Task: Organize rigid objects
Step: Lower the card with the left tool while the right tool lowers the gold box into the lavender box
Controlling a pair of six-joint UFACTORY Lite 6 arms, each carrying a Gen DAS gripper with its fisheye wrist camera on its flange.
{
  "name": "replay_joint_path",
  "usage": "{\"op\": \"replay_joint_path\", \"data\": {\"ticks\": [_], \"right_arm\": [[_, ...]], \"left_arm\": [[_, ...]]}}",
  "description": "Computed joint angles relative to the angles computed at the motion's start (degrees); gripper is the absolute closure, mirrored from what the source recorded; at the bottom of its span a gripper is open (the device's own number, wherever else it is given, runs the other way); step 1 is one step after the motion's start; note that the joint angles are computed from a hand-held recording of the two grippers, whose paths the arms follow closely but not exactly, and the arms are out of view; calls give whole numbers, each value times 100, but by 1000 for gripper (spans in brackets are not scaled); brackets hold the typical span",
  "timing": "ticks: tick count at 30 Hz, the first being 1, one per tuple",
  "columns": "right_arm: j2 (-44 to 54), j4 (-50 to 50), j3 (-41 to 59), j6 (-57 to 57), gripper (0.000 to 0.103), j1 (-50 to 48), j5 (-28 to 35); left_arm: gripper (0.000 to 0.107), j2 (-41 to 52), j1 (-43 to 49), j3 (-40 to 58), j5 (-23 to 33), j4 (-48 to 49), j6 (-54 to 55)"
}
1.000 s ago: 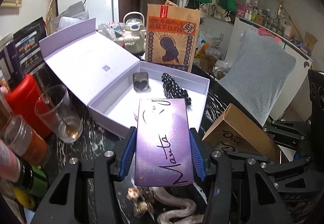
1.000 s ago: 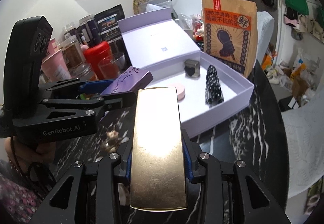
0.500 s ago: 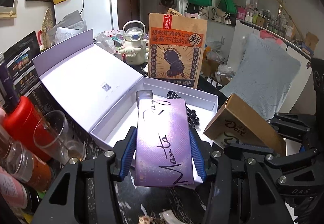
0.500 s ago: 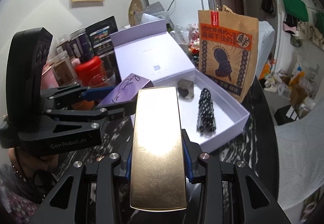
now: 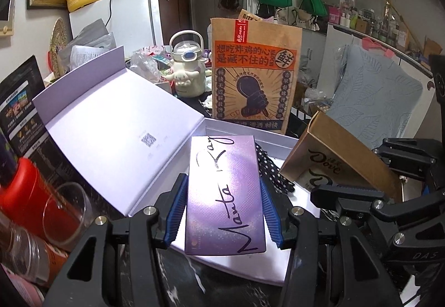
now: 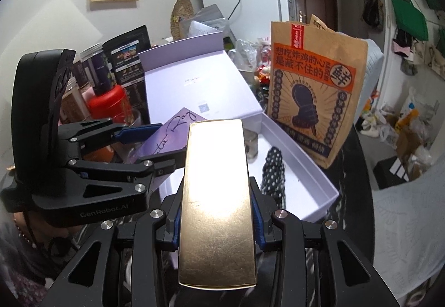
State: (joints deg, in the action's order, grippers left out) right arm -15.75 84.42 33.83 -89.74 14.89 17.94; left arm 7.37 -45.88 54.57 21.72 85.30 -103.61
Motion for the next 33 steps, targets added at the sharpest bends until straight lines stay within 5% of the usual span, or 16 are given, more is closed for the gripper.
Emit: {"op": "replay_joint_path", "data": {"ticks": [33], "right_arm": [[2617, 1447, 2094, -1196, 66, 136, -160]], "left_arm": [[57, 1784, 1032, 1777, -706, -159, 1115]]}}
